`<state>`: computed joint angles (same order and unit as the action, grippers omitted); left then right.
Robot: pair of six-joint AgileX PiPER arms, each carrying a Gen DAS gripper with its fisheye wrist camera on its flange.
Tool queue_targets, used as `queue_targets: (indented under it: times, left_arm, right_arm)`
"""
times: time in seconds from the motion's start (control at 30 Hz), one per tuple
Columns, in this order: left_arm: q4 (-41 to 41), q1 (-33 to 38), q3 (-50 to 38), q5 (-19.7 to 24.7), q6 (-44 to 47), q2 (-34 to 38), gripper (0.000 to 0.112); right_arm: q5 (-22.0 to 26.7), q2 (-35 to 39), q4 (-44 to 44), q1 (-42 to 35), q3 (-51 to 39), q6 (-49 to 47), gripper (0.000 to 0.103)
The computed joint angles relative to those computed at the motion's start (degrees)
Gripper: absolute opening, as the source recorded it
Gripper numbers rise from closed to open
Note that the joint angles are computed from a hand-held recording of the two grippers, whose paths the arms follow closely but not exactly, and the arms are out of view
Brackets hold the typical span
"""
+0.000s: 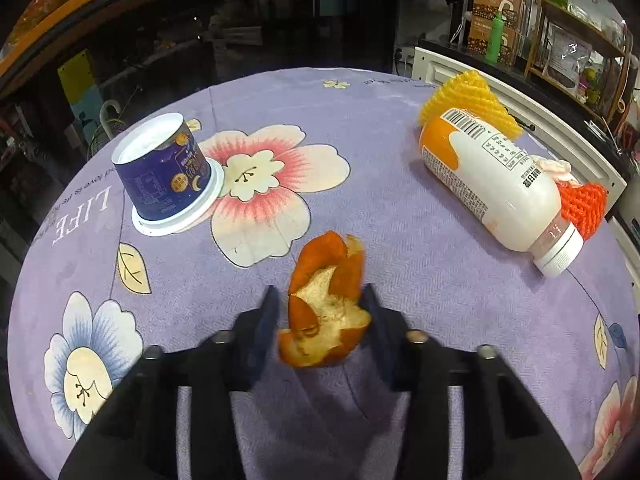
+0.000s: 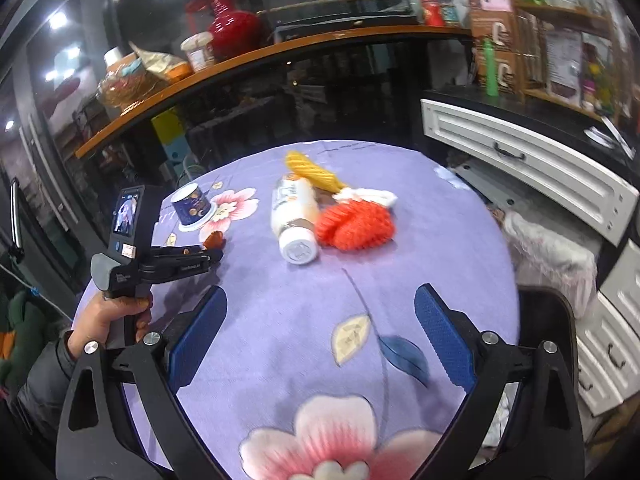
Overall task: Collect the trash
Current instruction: 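Grasp the orange peel with the left tool while the right tool grasps the white bottle, then carry the orange peel and white bottle to the black bin with both tools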
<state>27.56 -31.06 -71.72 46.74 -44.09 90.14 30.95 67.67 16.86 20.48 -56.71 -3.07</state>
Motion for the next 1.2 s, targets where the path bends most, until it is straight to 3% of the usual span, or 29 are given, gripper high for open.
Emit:
queue_targets:
  times: [0.23,0.33,0.4,0.5,0.77,0.9,0.97,1.1,1.2]
  left_arm:
    - [-4.4,3.33,3.52,-5.18,1.72,-3.44,0.025]
    - [-0.94,3.2,4.88,-5.96,-1.72,-5.69,0.025]
    - [0.85,3.16,5.44,-6.48,-3.65,-6.68,0.025]
    - [4.31,2.37,5.9,-6.08,-6.44,-7.88,0.025]
    - [3.06,2.99,5.89,-7.71,-5.47,-8.75,0.025]
    - [0.91,3.64,6.29,-8.87,-3.89,-8.99,0.025]
    - [1.59,3.33,6.23,-8.61,-4.26,-8.87,0.025]
    - [1.42,3.36,6.36,-8.85,-4.09,-8.66,0.025]
    - [2.34,3.09,6.57,-8.82,-5.02,-8.73,0.025]
  right_arm:
    - [2.46,12.11,0.21,4.63,-11.67,-1.99,0.094]
    - [5.05,19.06,2.64,4.55,-18.68,-3.8,0.094]
    - [7.4,24.67,-0.71,5.35,-25.17,-1.57,0.094]
    - [13.02,33.43,-4.46,6.23,-36.86,0.39,0.094]
    - [30.81,55.26,-16.91,9.42,-68.77,6.99,0.093]
    - [35.69,61.72,-22.66,11.6,-77.45,7.52,0.081]
    - [38.47,64.81,-24.75,12.61,-81.98,7.16,0.067]
    - [36.88,63.77,-25.69,13.41,-79.33,7.65,0.062]
    - [30.79,58.64,-23.29,12.84,-70.74,9.03,0.062]
